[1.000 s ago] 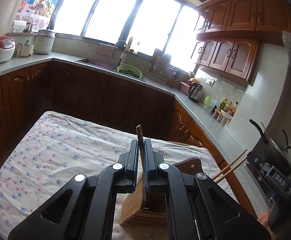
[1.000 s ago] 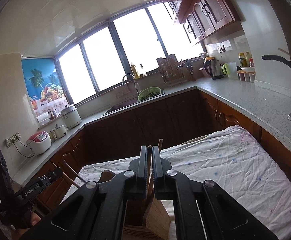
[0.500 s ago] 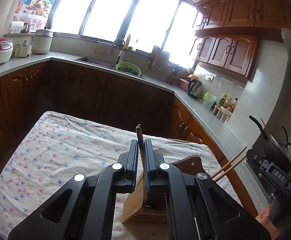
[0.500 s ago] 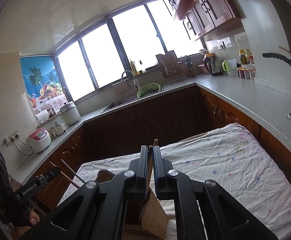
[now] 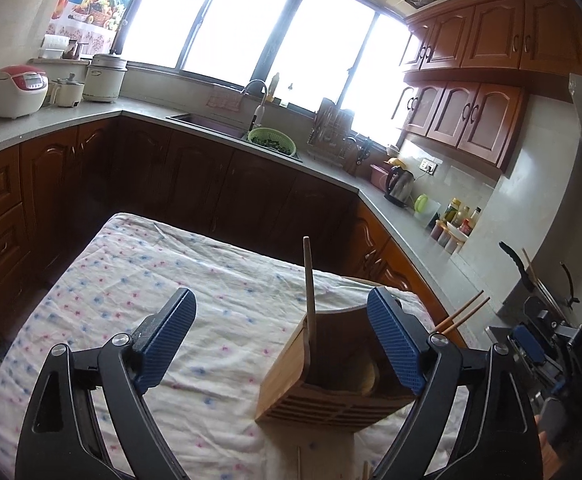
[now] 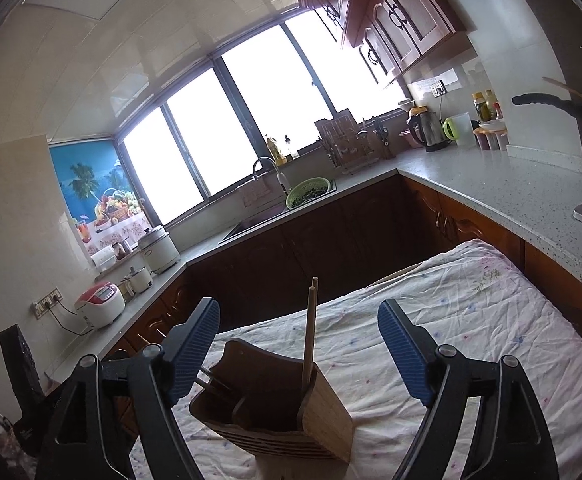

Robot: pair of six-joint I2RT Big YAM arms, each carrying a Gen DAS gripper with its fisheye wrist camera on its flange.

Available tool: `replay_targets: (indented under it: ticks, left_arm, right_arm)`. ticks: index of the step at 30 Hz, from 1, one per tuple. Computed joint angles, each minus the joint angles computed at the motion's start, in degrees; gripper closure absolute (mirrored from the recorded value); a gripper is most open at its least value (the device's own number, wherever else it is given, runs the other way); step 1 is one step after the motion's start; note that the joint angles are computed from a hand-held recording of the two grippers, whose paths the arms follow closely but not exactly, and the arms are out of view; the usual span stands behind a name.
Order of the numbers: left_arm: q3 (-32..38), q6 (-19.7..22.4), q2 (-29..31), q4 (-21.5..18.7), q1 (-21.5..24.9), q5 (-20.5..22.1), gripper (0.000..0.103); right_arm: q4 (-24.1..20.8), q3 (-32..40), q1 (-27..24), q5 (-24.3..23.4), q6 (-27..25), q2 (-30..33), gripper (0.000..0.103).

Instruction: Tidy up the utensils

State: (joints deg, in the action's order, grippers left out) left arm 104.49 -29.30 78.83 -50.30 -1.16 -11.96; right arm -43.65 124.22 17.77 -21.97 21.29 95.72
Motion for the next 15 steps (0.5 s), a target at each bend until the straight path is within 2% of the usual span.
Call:
replay_targets:
  ticks: [3, 15]
  left_arm:
    - [-2.33, 0.18, -2.38, -0.95, -0.74, -1.23, 0.01]
    - [-10.52, -0.79, -11.21, -4.44, -4.7, -3.35, 0.009]
  right_arm:
    - [0.96, -3.69, -0.28, -0.93, -0.2, -2.66, 0.013]
    - [1.72, -16.56, -1.39, -5.08, -1.76, -12.51, 0.01]
